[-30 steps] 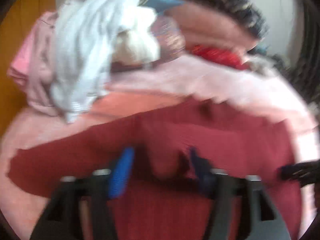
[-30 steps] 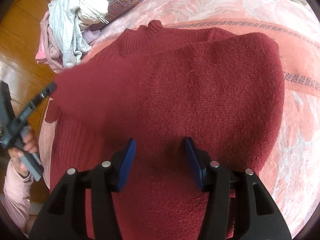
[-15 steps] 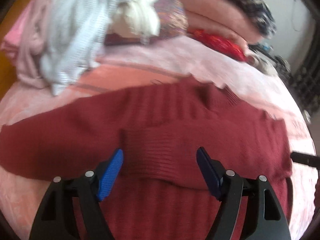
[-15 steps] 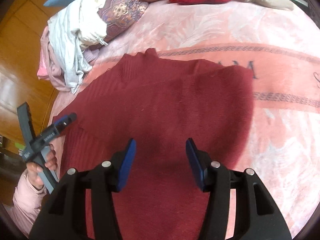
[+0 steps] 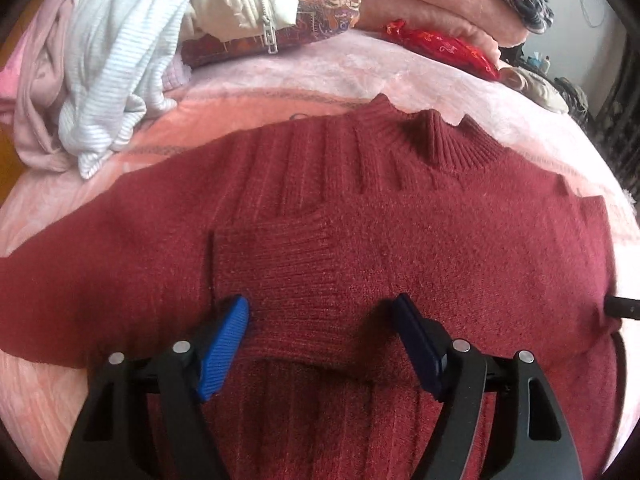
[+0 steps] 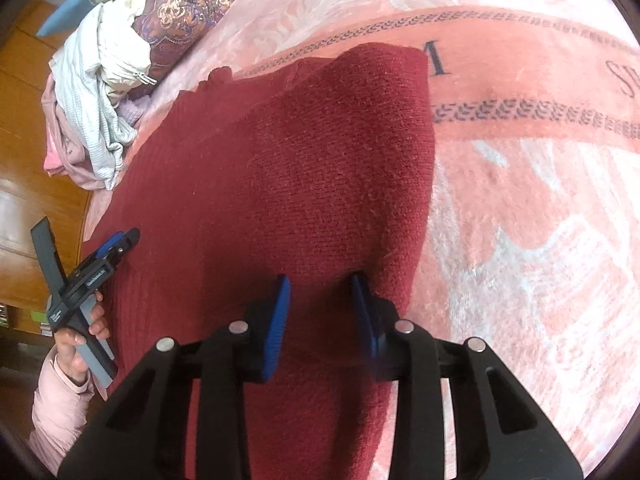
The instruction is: Fold small clothes
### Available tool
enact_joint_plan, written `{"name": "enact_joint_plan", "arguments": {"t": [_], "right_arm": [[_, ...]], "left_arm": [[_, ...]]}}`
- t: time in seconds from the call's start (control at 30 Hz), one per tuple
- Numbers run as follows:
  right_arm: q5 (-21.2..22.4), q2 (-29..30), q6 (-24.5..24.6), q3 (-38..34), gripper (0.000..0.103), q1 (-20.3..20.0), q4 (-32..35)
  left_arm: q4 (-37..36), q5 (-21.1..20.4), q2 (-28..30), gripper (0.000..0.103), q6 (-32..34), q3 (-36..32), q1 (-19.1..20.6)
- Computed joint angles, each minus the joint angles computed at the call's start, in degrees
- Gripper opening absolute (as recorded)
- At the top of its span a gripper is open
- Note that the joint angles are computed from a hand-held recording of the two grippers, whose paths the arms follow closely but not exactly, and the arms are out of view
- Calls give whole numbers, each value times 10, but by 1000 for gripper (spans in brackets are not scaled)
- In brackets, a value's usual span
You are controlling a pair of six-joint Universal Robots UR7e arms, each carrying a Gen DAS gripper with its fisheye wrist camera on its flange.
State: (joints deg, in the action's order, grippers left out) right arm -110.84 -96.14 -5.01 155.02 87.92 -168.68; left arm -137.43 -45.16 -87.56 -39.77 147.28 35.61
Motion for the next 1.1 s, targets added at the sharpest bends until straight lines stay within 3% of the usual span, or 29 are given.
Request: {"name": "enact_joint_plan", "arguments": {"t": [0.07, 0.1, 0.17, 0.4, 0.57, 0.7, 0.8, 0.93, 1.1], "right_arm": [[-21, 13, 23, -5, 48, 47, -13], [-26, 21, 29, -8, 50, 67, -16], [-39, 63, 62, -23, 51, 118, -20], [-46, 230, 125, -75, 54, 188, -45], [-45, 321, 155, -129, 65, 228, -50], [-24, 367, 173, -171, 66, 247, -43], [-34, 409, 188, -211, 68, 269, -24], [-55, 468, 192, -256, 78, 296, -17], [-89, 513, 195, -295, 83, 320, -13]], "left_arm": [[32, -7, -25, 75, -10, -4, -3], [56, -13, -48, 80, -14, -8, -3], [86, -10, -88, 88, -17, -9, -1], [249, 32, -222, 96, -43, -30, 33], [313, 54, -291, 99, -15, -62, 101], [342, 89, -330, 99, 23, -95, 172], [326, 112, -344, 99, 65, -116, 231], [253, 147, -344, 99, 146, -147, 322], [119, 126, -312, 99, 263, -182, 423]]}}
